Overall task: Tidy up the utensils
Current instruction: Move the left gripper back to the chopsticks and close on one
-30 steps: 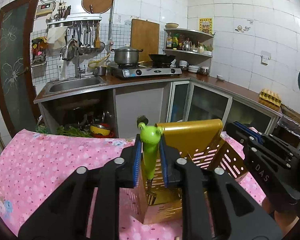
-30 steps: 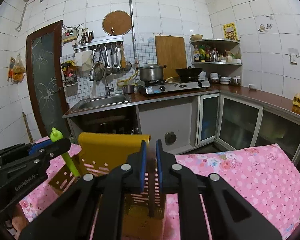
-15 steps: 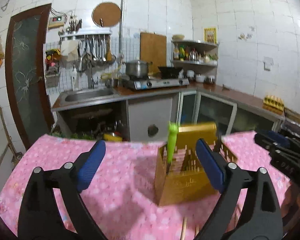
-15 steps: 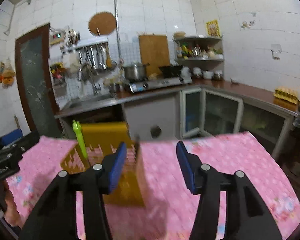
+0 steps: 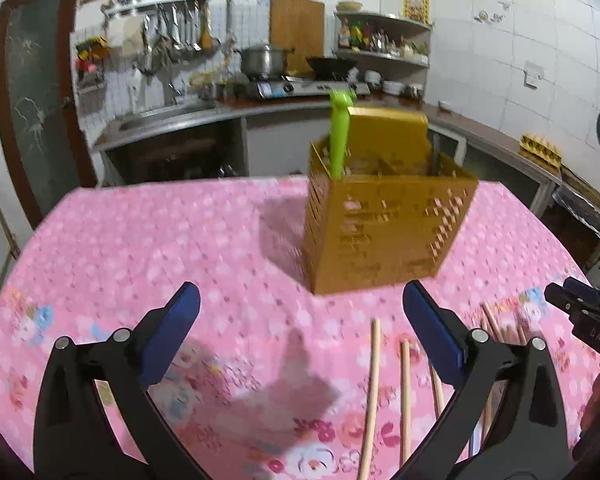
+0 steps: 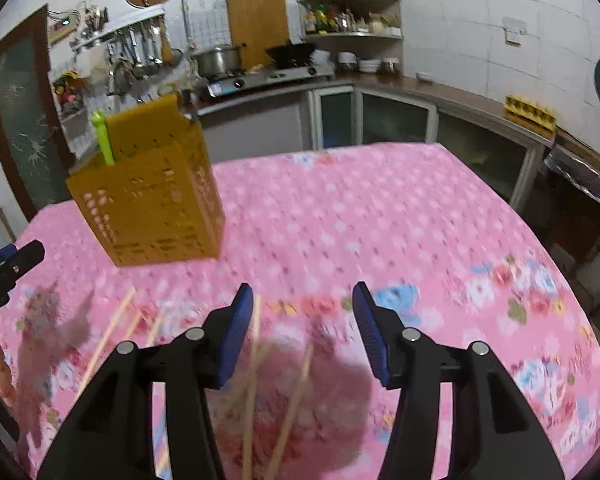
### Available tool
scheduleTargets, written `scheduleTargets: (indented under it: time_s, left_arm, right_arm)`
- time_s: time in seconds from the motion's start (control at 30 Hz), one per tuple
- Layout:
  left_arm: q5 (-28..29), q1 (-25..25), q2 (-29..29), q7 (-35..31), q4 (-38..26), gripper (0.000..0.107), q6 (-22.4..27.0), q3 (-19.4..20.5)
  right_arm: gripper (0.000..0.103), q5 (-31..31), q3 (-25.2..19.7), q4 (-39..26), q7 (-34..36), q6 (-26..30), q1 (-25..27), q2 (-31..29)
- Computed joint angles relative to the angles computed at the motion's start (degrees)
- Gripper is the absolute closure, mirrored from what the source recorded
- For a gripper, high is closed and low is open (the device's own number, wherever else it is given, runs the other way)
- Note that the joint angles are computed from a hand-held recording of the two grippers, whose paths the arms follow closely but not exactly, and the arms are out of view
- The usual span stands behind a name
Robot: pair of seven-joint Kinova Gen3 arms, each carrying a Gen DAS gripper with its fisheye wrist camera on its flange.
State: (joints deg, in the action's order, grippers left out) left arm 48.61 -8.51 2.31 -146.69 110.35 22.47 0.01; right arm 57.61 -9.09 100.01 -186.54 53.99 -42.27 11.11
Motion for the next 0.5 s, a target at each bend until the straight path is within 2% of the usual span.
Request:
scheduleTargets:
  time_s: [0.13, 0.23, 0.33, 0.5]
  left_arm:
    - [-3.44, 0.51, 1.27, 1.23, 0.09, 0.009, 0.36, 0.48]
    - [-5.29, 0.20, 2.39, 2.29, -0.51, 0.009, 2.32, 0.99]
    - [-6.64, -0.28, 3.58, 2.81, -1.39, 0.010, 4.36, 1.60]
    - [-10.96, 0.34, 5.29, 6.31, -1.85, 0.010, 4.42, 2.48]
  right_arm:
    - [0.050, -0.50, -0.25, 0.02, -1.71, 2.54, -1.20, 0.77]
    - [0.050, -1.69, -0.19, -1.98, -1.93, 6.96, -2.58, 2.63]
    - [0.050, -4.08, 0.18, -2.59, -1.65, 7.30, -2.63, 3.82]
    - [0.050, -6.96, 1.24, -3.65, 0.17, 6.97, -2.60, 5.43]
